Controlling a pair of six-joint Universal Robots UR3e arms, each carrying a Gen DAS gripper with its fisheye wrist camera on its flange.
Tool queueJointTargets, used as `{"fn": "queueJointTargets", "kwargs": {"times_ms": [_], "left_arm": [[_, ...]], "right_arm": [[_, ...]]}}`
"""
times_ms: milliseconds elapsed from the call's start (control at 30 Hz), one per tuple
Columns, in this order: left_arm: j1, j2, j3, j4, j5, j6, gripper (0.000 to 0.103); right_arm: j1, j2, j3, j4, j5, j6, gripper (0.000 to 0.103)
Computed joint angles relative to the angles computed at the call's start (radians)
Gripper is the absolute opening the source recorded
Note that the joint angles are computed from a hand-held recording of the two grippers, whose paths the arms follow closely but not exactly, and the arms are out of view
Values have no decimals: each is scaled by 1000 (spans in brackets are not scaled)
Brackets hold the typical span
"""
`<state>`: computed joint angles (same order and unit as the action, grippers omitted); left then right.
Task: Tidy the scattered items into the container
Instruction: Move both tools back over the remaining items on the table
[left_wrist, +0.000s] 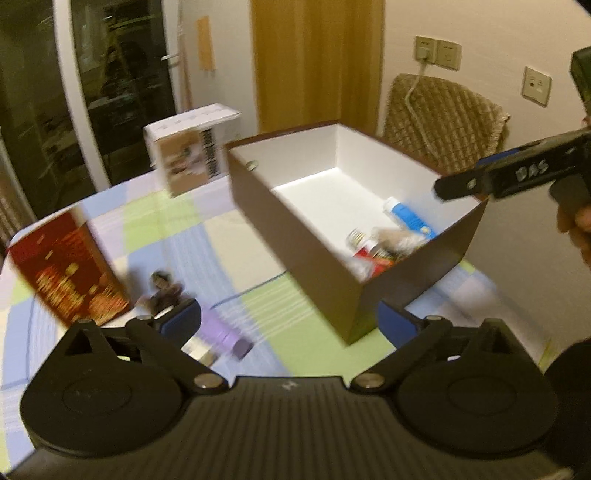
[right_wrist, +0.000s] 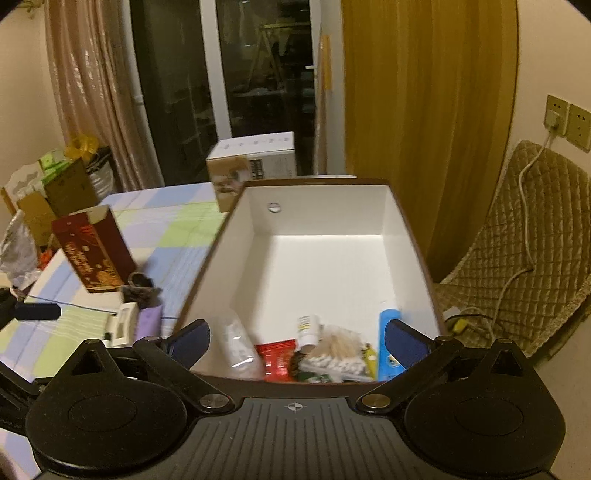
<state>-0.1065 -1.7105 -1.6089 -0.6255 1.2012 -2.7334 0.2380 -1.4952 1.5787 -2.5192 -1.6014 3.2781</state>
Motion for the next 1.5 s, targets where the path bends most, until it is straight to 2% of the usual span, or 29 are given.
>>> {"fn": "queueJointTargets", "kwargs": {"times_ms": [167, 333, 600, 1067, 1200, 1500], "left_arm": [[111, 113, -153, 8, -7, 20, 100], [196, 161, -248, 46, -6, 41, 100], [249, 131, -299, 119, -12, 54, 100], [286, 44, -302, 195, -34, 104, 100], [296, 6, -282, 214, -56, 123, 100], [305, -94, -239, 274, -39, 139, 100]], "right_arm": [[78, 34, -35, -14, -12, 42, 103], [167, 110, -118, -31, -20, 78, 103], [259, 234, -241, -21, -20, 81, 103], [316, 351, -356, -3, -20, 92, 103], [329, 433, -466, 31, -16, 80, 103], [361, 693, -813, 170, -45, 42, 103]]}}
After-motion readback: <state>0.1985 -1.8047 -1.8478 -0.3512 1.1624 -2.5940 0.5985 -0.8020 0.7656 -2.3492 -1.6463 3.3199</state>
